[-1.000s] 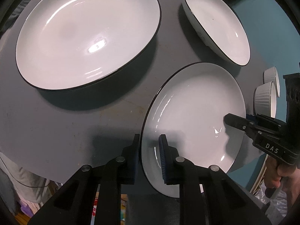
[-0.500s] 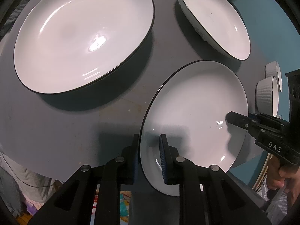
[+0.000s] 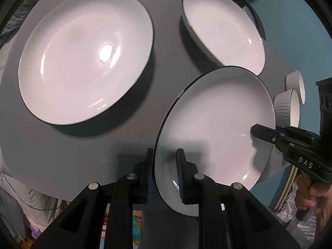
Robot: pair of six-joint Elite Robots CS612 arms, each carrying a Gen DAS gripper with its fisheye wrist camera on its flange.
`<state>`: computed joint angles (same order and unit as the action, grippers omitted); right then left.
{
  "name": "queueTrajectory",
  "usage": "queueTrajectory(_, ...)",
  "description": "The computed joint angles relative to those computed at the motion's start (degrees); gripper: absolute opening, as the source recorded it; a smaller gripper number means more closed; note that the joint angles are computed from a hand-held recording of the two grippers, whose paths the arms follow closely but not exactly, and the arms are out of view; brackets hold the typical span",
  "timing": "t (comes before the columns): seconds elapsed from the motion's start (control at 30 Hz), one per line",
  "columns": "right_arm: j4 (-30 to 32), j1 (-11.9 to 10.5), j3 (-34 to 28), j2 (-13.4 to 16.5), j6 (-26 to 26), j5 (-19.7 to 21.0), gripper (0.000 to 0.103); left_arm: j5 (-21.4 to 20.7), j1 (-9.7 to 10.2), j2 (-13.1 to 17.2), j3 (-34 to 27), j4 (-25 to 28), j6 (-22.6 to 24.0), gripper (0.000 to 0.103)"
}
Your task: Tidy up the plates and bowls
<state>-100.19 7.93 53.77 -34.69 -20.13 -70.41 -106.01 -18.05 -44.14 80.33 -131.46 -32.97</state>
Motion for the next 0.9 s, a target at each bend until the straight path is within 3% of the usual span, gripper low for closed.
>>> queueTrajectory(0.4, 0.9, -0.6, -4.0, 1.5, 0.8, 1.0, 0.018, 1.2, 1.11, -0.1, -3.1, 1.0, 2.5, 0.018)
queueTrajectory(0.9, 5.5, -0.6, -17.5, 8.1, 1.5, 2.2, 0.018, 3.0, 3.57, 3.7, -12.5, 5.8, 5.6, 0.018)
